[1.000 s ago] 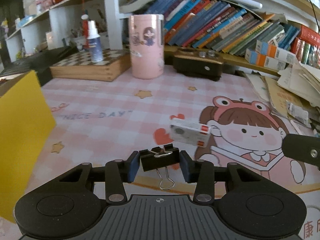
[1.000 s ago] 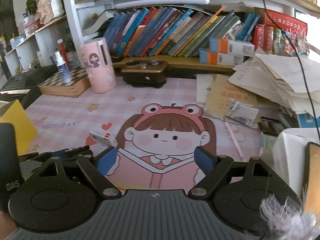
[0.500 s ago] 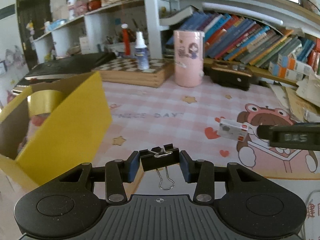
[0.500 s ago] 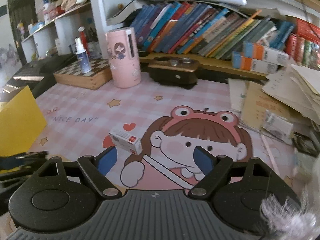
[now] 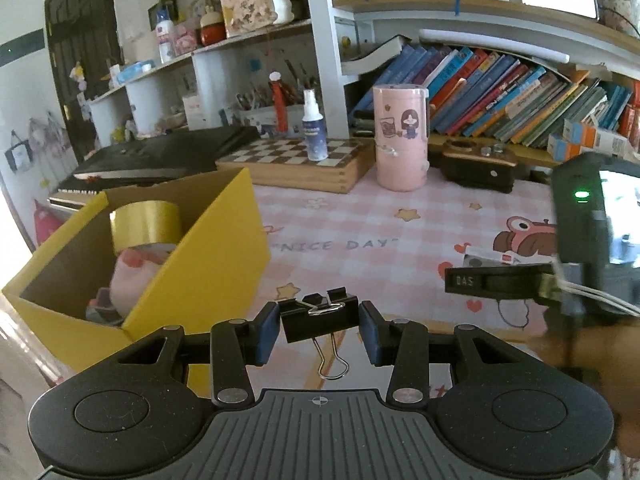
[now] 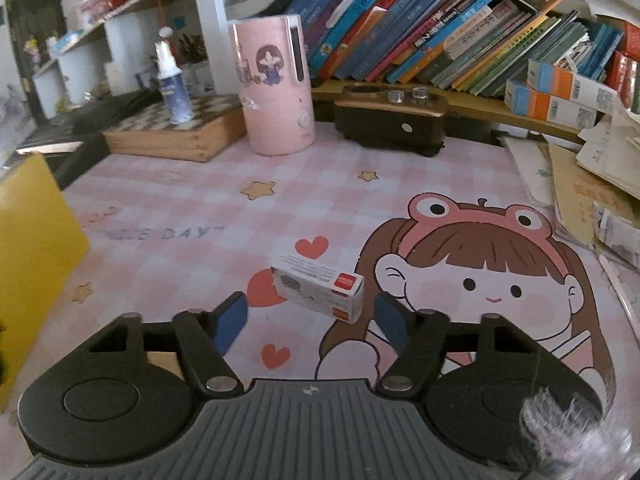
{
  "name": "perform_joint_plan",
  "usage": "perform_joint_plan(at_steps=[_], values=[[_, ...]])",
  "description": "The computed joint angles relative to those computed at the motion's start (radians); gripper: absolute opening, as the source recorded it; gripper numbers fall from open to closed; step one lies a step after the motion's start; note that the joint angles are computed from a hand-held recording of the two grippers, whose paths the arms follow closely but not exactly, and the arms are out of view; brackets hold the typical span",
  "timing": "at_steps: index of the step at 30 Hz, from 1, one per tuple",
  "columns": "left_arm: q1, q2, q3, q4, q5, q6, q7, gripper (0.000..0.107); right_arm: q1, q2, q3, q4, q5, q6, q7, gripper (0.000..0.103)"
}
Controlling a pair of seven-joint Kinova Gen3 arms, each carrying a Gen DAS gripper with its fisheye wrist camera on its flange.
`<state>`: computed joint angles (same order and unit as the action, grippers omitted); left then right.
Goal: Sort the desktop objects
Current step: 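Move the right tool toward the small white-and-red box while the left tool holds the clip, then grasp the small white-and-red box with the right tool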
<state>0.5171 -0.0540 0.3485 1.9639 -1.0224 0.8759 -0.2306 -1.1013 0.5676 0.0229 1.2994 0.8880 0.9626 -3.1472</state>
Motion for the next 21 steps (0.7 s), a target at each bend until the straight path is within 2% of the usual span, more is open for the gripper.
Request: perform_joint_plan(at_steps=[6,12,16,21], values=[[-0.008,-0.023,0.005,0.012,0.014,0.021,-0.030,0.041,-0.032,0.085,0.036,-0.115,-0.003,0.104,-0.022,0.058],[-0.028,-0.044,0.014,0.023,0.027,0.034,-0.042,0.041,-0.038,0.136,0.055,-0.182,-0.002,0.131,0.008,0.058],[-0.044,-0.056,0.021,0.032,0.031,0.025,-0.041,0.041,-0.040,0.137,0.068,-0.167,0.005,0.114,0.024,0.052],[-0.061,-0.072,0.030,0.044,0.032,0.001,-0.044,0.041,-0.037,0.097,0.067,-0.101,0.024,0.065,0.011,0.052]])
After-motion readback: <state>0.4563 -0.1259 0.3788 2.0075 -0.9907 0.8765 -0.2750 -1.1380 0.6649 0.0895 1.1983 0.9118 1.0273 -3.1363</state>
